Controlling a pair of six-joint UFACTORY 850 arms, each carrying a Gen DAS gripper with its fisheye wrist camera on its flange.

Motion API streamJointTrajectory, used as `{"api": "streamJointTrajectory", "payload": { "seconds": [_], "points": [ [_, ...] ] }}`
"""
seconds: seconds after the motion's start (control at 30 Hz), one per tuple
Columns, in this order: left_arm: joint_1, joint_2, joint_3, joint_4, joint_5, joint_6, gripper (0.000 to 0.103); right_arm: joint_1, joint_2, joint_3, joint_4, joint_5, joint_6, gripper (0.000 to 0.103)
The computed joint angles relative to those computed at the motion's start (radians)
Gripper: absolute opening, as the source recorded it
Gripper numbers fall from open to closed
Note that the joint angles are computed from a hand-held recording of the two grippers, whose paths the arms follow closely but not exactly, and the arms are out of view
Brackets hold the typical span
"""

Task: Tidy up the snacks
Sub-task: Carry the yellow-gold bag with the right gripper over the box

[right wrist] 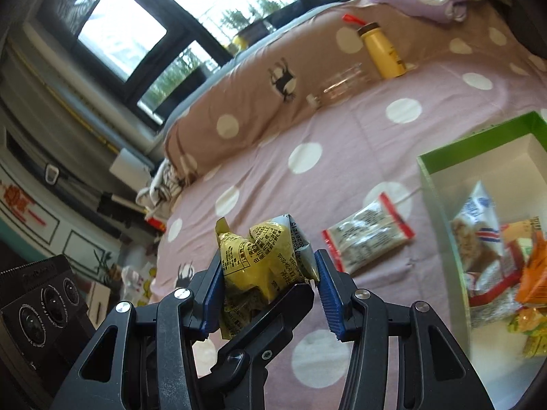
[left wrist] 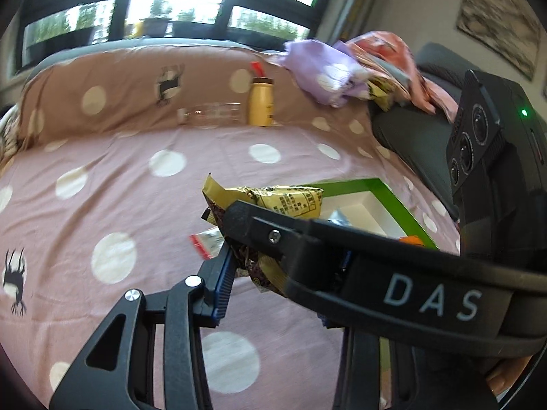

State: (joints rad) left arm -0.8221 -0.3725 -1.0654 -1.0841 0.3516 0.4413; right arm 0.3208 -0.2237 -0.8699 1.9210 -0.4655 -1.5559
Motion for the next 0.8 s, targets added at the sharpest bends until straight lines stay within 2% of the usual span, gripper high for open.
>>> {"api": "streamJointTrajectory", "payload": {
  "seconds": [0.37,0.57,0.8],
  "points": [
    [-0.023,-0.149,-0.211,0.034,-0.099,0.102,0.039,-0.145,0.054,0.082,0.147,-0.047,-0.074,0.052],
    [-0.023,-0.208,-0.294,0.172,-0.167,0.029,0.039,-0.192,0.076,0.114,0.237,-0.034,-0.12,0.052],
    [-0.032,-0.275,-0.396,-0.03,-0.242,0.259,0.039,-0.255,0.072,0.13,0.231,-0.051,-0.065,0.052]
  ]
}}
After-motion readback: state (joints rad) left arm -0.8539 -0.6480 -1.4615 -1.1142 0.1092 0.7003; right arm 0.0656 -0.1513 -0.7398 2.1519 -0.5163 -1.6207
